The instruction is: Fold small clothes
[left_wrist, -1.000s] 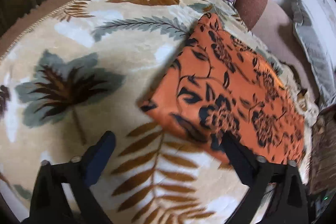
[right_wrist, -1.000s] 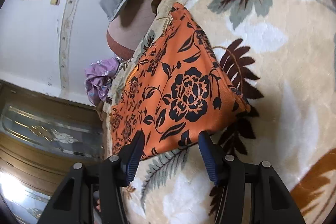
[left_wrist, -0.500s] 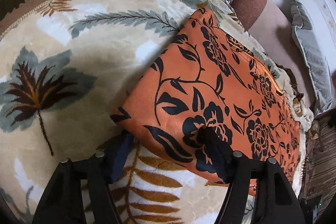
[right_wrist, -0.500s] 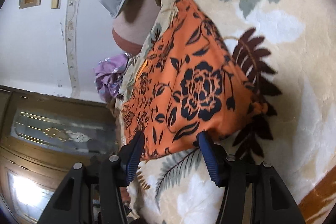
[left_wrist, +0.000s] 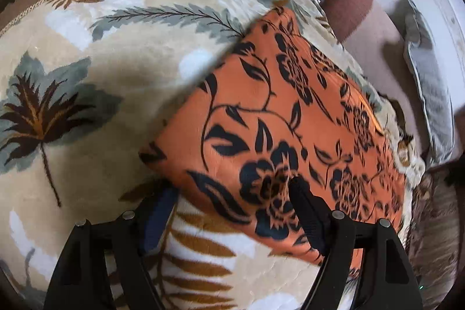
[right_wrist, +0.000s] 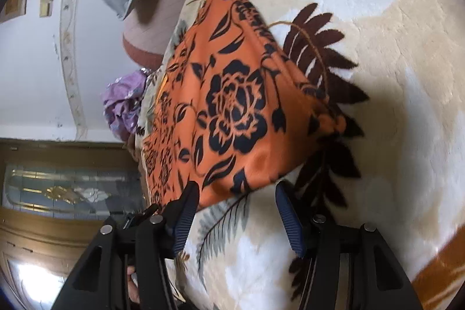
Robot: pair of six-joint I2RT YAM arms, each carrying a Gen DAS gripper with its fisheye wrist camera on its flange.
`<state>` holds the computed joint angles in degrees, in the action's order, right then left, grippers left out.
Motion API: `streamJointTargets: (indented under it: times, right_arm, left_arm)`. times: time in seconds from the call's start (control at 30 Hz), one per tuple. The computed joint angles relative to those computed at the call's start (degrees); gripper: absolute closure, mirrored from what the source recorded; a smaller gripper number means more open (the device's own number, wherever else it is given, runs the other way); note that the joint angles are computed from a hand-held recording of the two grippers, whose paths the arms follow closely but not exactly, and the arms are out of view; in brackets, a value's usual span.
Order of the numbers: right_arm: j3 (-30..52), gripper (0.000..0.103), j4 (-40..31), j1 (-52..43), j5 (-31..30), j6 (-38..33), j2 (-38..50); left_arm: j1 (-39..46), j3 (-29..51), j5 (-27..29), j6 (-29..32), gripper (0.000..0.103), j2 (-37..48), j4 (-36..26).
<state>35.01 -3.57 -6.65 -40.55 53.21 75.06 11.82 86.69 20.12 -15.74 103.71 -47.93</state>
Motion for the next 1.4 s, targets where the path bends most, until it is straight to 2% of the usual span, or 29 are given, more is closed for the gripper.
streamJointTargets:
  times: [0.13,0.2,0.27,0.33,0.43,0.53,0.63,0.67,0.7,0.77,0.87,1.03,1.23,1.3,1.4]
  right_arm:
    - [0.16,0.044,3.98,0.15,3.31,1.66,0.55]
    - [-0.28,0.044,7.41,-0.77,4.18,3.20,0.86]
    - [-0.88,0.044,11.55,-1.48,4.78,5.70,1.30]
    - [-1.47,0.044,15.08,-1.59,4.93,7.95,1.72]
    - [-0.01,0.044,12.49,0.08,8.12,6.10,1.42]
    - [1.59,0.044,11.23,0.93,9.86,4.59,2.76]
    - [3.82,0.046,9.40,3.00,13.14,3.87,5.17]
    - [3.74,0.049,9.21,2.93,13.45,3.42,5.12]
    - [4.44,0.052,8.27,3.45,14.56,2.67,5.32]
    - [5.98,0.066,5.25,4.28,16.84,0.76,5.42]
    - [6.67,0.072,3.76,4.90,18.68,-0.90,5.33]
    - [8.28,0.079,0.10,6.65,23.12,-5.97,3.69]
    - [10.70,0.086,-4.99,9.50,29.78,-11.04,-2.25]
    - [10.70,0.086,-5.70,9.41,29.72,-11.45,-4.18]
    - [10.69,0.086,-6.74,7.41,26.55,-10.71,-4.17]
  left_arm:
    - [0.37,1.01,1.70,-1.95,0.024,1.02,1.89]
    - [0.40,0.43,1.87,-3.03,0.041,0.54,3.45]
    - [0.06,-0.18,0.53,-2.54,0.049,-0.12,3.88]
    - [-0.43,-1.23,-0.34,-2.06,0.052,-0.77,5.37]
    - [-0.77,-2.21,-1.41,-1.67,0.051,-0.86,6.42]
    - [-1.68,-2.34,-2.11,-2.43,0.040,-0.17,7.76]
    - [-3.11,-1.75,-4.80,-1.99,0.038,-0.19,7.28]
    - [-3.35,-1.48,-5.30,-2.17,0.042,-0.05,7.31]
    - [-3.24,-1.47,-5.41,-2.85,0.055,-0.09,7.74]
    - [-2.64,-0.62,-4.24,-3.14,0.067,0.45,7.69]
    - [-2.97,-0.21,-4.48,-2.51,0.076,-0.13,7.69]
    - [-5.47,-0.84,-7.17,-0.22,0.080,-4.16,8.78]
    - [-6.04,0.70,-7.26,2.04,0.080,-7.93,4.65]
    - [-6.31,0.08,-7.66,2.93,0.080,-9.94,3.19]
    - [-6.69,-1.26,-9.20,3.80,0.080,-11.01,2.79]
